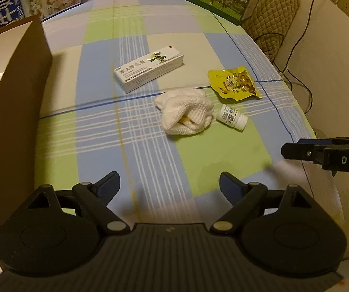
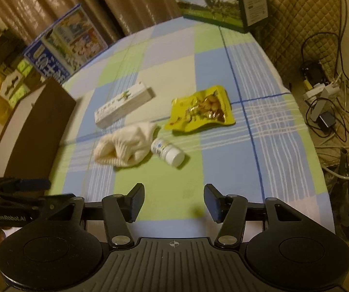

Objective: Organize objects
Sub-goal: 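Grasp the white cloth with the left gripper while the right reaches toward the white pill bottle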

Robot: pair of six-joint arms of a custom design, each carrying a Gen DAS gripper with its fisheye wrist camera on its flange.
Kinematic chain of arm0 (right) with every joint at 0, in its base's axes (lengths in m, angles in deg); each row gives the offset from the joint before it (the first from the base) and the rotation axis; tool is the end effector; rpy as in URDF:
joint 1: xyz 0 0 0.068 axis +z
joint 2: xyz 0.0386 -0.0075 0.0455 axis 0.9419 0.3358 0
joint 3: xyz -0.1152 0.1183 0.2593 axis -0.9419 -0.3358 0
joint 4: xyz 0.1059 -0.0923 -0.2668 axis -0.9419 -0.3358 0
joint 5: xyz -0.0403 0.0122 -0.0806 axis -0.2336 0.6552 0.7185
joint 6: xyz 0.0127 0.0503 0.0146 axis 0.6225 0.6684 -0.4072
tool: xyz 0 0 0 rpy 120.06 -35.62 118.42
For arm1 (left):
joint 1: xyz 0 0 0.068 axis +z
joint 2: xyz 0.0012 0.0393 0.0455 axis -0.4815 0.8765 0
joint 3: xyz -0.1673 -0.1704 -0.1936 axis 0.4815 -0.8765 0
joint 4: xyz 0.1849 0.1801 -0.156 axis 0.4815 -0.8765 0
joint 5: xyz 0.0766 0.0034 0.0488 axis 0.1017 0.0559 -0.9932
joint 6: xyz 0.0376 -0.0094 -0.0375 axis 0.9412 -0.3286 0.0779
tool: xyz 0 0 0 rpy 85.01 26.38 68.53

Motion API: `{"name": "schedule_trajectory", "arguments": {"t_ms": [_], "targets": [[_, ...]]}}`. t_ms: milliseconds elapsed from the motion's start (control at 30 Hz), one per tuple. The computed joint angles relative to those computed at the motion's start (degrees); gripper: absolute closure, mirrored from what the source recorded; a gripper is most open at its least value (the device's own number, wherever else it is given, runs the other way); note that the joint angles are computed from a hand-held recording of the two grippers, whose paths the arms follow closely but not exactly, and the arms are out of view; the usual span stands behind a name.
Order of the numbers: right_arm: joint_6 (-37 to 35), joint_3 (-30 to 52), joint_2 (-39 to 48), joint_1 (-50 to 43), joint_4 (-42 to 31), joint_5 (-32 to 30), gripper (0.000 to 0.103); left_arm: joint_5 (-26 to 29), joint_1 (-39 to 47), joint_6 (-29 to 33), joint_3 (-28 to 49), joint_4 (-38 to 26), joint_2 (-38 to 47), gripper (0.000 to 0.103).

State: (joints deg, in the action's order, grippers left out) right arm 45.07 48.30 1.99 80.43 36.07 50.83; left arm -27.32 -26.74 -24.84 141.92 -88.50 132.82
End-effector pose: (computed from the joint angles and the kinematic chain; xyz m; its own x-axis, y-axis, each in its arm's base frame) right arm 0.2179 0.0407 0.1940 -0.7786 0.4114 -0.4739 0.2541 0.8971 0.3613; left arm 0.3357 -0.0005 0.1957 -0.7543 0.4937 -0.4327 0.5888 0.8003 -0.1134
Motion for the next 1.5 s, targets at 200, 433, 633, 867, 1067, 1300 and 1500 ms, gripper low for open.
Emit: {"name": "schedule_trajectory", "arguments": {"t_ms": [200, 433, 633, 867, 1067, 1300, 1500], "targets": [[-0.82, 0.51, 1.89, -2.69, 0.83, -0.34, 0.05, -0.02, -2.26, -0.59, 0.93, 1.86, 1.99, 0.016], [-2.24, 0.73, 4.0, -4.3, 1.9, -0.53, 0.05, -0.04, -5.13, -1.17, 2.11, 5.54, 4.97, 0.017], [-2.71, 1.23, 5.99, -5.24, 3.39, -0.02, 0.05, -0.01, -8.03, -1.47, 3.5, 10.17, 8.52, 0.017], [-3.49, 1.26, 6.9, -7.56, 3.77, -0.41, 0.05, -1.22, -11.32, -2.87, 6.03, 13.86, 13.36, 0.018], [-3.98, 1.18, 8.21, -8.62, 4.55, -0.99, 0.05, -2.73, -12.89, -5.17, 8.14, 16.13, 17.27, 0.021], [-4.69, 1.62, 10.49, -8.55, 6.0, -2.03, 0.05, -1.6, -12.93, -6.32, 8.29, 18.35, 19.03, 0.039], [-7.01, 2.72, 13.56, -7.21, 8.19, -3.42, 0.05, 0.57, -11.04, -5.74, 6.86, 19.54, 17.96, 0.066]]}}
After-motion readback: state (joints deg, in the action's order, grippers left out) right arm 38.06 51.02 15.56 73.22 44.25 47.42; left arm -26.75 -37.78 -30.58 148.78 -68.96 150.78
